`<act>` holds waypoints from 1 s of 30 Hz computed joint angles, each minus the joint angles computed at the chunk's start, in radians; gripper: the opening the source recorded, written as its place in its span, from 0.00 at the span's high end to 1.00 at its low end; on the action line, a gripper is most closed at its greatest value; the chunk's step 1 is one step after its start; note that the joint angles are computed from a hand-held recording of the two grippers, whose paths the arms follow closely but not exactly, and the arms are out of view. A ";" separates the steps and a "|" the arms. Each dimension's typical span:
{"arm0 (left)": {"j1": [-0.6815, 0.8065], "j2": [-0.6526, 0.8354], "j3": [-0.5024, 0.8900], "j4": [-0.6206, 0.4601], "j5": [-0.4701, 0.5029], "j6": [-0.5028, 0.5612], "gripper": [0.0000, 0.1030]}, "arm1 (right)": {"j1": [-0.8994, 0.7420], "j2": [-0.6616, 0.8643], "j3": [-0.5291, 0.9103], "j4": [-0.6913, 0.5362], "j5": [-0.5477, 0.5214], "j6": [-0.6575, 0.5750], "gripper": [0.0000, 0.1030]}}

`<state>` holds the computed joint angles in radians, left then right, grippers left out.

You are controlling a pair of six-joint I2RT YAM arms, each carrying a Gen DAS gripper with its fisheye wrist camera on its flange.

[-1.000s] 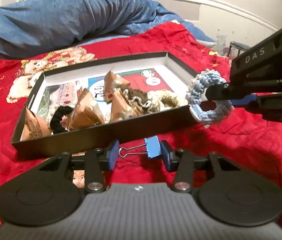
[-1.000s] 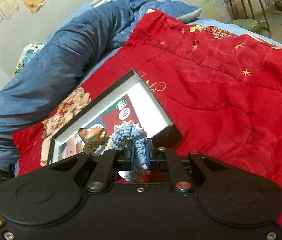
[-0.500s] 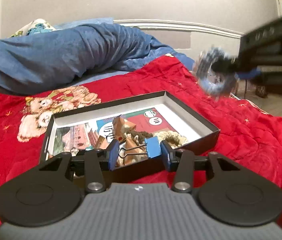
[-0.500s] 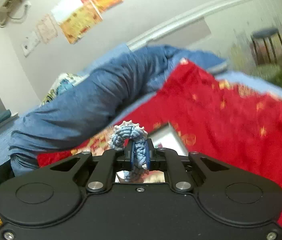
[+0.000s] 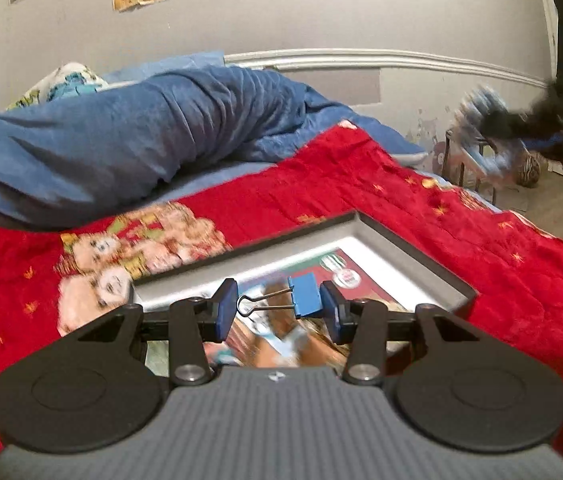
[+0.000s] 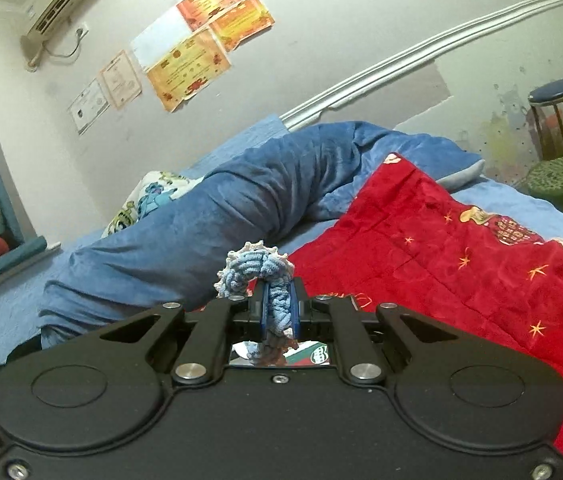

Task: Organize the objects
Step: 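Carry the held clip and scrunchie over the black box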

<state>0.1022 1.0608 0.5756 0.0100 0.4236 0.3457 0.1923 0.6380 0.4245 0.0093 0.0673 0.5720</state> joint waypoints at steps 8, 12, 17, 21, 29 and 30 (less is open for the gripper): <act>0.160 0.202 0.185 0.055 0.094 -0.124 0.53 | -0.011 0.003 -0.034 0.013 -0.062 0.044 0.89; 0.218 0.326 0.380 -0.111 0.153 -0.080 0.53 | -0.059 0.047 -0.078 0.103 -0.167 0.086 0.89; 0.277 0.432 0.497 -0.158 0.233 -0.021 0.53 | -0.032 0.225 -0.062 0.217 -0.152 0.182 0.89; 0.297 0.506 0.564 -0.244 0.270 0.003 0.53 | 0.070 0.402 0.069 0.170 -0.012 0.232 0.89; 0.295 0.504 0.548 -0.231 0.291 -0.094 0.53 | 0.132 0.690 0.204 0.328 -0.002 0.223 0.89; 0.295 0.501 0.529 -0.192 0.285 -0.125 0.53 | 0.131 0.716 0.208 0.346 -0.006 0.224 0.89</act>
